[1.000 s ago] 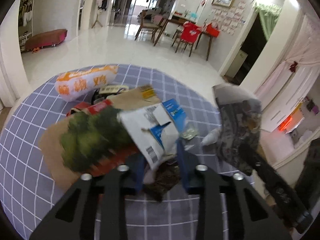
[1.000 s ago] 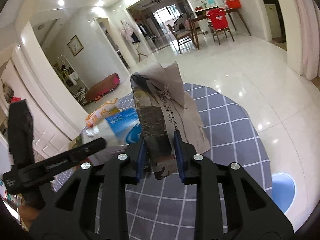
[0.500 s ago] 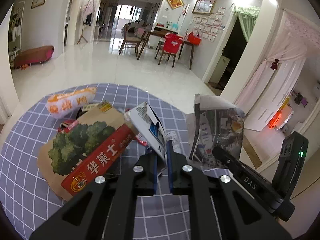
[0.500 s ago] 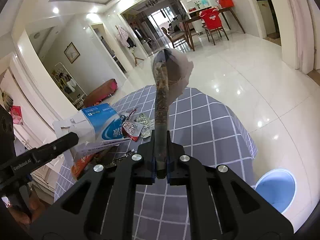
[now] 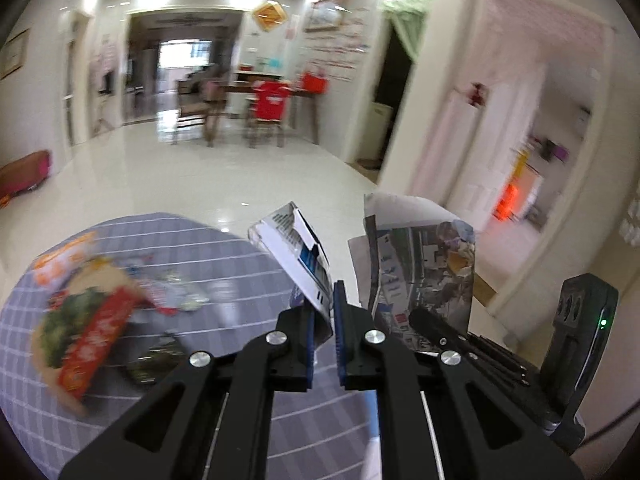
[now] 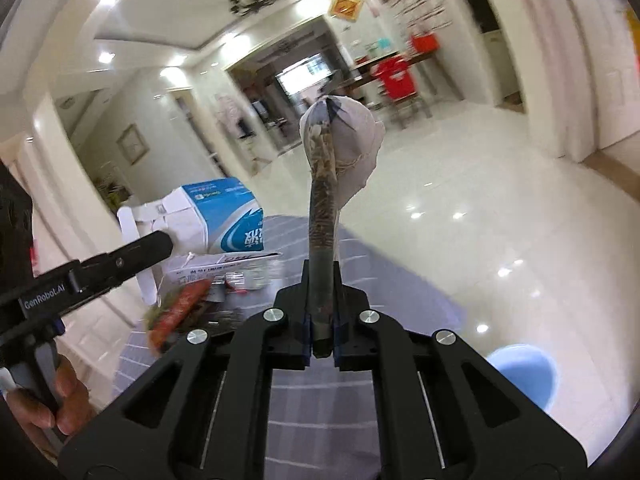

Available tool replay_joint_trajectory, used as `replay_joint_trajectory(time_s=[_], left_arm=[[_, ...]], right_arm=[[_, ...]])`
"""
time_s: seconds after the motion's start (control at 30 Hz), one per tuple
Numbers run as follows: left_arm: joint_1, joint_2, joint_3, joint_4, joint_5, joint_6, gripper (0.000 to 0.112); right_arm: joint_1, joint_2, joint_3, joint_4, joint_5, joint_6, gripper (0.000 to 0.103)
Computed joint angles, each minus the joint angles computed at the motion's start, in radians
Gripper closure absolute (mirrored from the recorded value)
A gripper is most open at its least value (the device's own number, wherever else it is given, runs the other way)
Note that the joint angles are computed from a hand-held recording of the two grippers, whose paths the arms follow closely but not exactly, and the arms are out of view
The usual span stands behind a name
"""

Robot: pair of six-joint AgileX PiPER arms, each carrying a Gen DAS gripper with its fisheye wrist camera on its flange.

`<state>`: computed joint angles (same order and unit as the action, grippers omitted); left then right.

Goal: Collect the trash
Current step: 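Carry the newspaper with the right gripper while the left gripper grasps the white carton, then open the right gripper over the blue bin while the left drops the carton in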

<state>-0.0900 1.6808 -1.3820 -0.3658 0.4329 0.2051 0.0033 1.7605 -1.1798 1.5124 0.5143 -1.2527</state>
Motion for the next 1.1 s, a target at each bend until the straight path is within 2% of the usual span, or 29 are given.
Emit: replay_joint_trajectory(time_s=[0.17,0.37,0.4,0.43,0.47,0.5,0.53,0.63,0.83,0.97,1.03,1.1], left_arm=[[-0.139,0.152,-0.140,0.001,0.037,0.003,0.104],[-0.219,0.361,-0.350,0.012,0.112,0.019,0.104],[-0.228,0.397,-0.391,0.030,0.129,0.005,0.104],[-0.236,0.438,-0.439,0.058,0.151,-0.018,0.104],[-0.247,0.466,-0.474,0.080,0.167,-0.042,0.104],[-0.249,0.508,-0.527,0.088,0.197,-0.052,0.104],[-0.251,0.550,-0.576,0.100,0.225,-0.071,0.104],[-0.255,0.647,-0.703,0.116,0.312,-0.109,0.104],[-0.276,0.756,-0.818,0.155,0.398,-0.143,0.104],[-0.298,0.817,-0.899,0.173,0.443,-0.161,0.104],[-0.307,0.826,-0.906,0.179,0.448,-0.162,0.104],[-0.317,0.838,-0.934,0.180,0.464,-0.166,0.104]], right_arm=[[-0.098,-0.031,0.072,-0.029,-0.064,-0.025,0.096],[-0.186,0.056,0.073,-0.047,-0.081,-0.021,0.095],[-0.191,0.075,0.071,-0.030,-0.085,-0.036,0.092],[-0.190,0.110,0.062,-0.010,-0.109,-0.060,0.087],[-0.191,0.144,0.044,-0.018,-0.120,-0.057,0.076],[-0.190,0.182,0.029,-0.053,-0.150,-0.017,0.035],[-0.200,0.224,-0.014,-0.127,-0.158,0.061,0.024],[-0.217,0.309,-0.054,-0.242,-0.134,0.184,0.025],[-0.243,0.295,0.007,-0.140,-0.148,0.102,0.025],[-0.250,0.244,0.047,-0.020,-0.187,0.003,0.025],[-0.267,0.220,0.083,0.125,-0.189,-0.132,0.025],[-0.278,0.184,0.107,0.200,-0.194,-0.190,0.025]])
